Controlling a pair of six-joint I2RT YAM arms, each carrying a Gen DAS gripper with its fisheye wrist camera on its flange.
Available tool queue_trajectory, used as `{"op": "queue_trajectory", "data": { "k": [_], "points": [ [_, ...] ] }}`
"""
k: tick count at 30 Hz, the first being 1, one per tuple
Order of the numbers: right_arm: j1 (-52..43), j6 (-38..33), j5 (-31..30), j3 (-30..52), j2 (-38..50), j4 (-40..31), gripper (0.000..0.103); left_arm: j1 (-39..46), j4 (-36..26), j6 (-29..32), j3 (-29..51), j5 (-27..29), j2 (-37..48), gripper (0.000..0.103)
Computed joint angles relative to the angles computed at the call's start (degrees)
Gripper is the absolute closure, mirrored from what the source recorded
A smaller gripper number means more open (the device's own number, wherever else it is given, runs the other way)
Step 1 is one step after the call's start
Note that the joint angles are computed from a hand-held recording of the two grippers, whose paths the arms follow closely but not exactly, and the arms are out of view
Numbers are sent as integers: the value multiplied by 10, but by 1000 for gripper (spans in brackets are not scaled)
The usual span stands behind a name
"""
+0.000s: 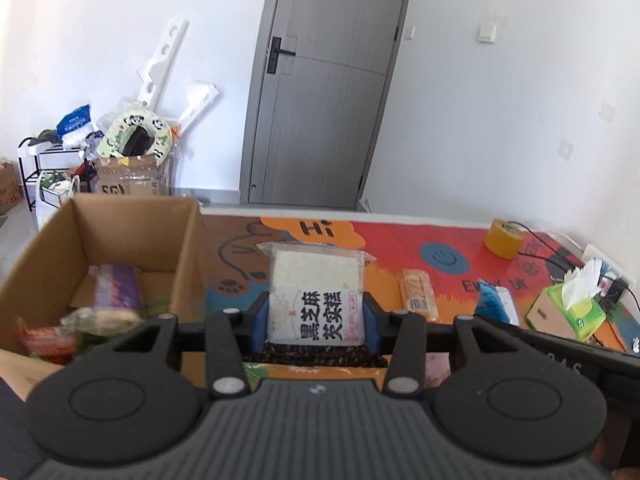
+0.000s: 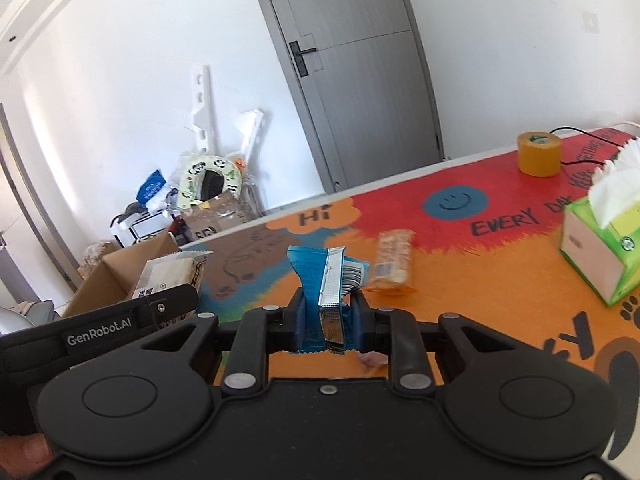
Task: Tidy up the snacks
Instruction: 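Carry both held packets with both grippers over the cardboard box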
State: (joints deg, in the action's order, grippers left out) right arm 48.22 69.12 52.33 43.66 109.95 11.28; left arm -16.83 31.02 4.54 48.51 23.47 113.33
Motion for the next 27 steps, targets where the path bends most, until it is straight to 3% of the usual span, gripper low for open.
{"op": "queue_trajectory", "data": {
  "k": [16, 27],
  "points": [
    [7, -99, 0, 96, 39, 31, 80, 93, -28, 6, 20, 31, -26, 58],
    [5, -149, -16, 190, 89, 32, 80, 167, -78, 3, 109, 42, 21, 58]
  ]
}}
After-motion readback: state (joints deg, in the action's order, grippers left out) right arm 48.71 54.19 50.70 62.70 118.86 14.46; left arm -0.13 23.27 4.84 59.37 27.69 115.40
